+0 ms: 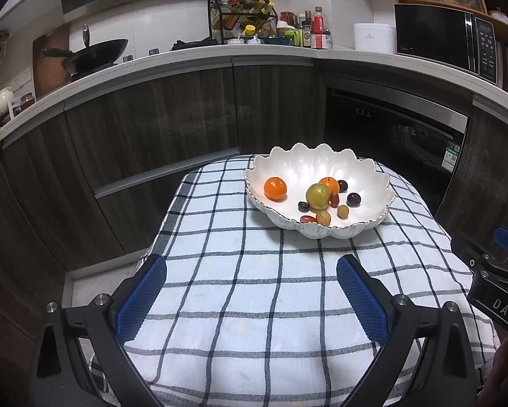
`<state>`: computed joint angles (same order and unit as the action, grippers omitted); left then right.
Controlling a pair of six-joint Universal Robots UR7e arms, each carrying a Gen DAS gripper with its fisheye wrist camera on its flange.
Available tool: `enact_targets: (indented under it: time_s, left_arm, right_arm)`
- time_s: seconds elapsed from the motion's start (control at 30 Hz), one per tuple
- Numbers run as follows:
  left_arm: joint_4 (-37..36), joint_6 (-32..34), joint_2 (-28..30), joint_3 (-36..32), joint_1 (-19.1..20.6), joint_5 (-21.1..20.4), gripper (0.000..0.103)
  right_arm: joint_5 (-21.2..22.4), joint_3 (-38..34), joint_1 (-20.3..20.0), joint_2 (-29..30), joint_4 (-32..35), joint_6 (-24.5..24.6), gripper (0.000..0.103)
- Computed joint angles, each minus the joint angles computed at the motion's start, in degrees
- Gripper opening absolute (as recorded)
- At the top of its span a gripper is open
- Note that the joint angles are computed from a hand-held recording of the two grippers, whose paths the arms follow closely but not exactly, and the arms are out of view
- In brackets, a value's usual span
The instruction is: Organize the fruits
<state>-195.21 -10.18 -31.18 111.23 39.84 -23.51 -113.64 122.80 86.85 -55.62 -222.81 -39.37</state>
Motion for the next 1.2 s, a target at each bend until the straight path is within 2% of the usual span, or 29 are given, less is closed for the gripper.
enact_targets:
  time_s: [0.33, 1.2]
  left_arm:
    - [0.3, -0.6, -0.3, 0.3, 0.2, 0.3, 0.103]
    - [0.2, -0.1, -0.2, 0.2, 0.3, 0.3, 0.103]
  right_arm:
    - [0.4, 0.5, 0.3, 0.2, -1.8, -1.1, 0.088]
    - [0.0, 0.3, 0.4, 0.3, -1.2, -0.3, 0.088]
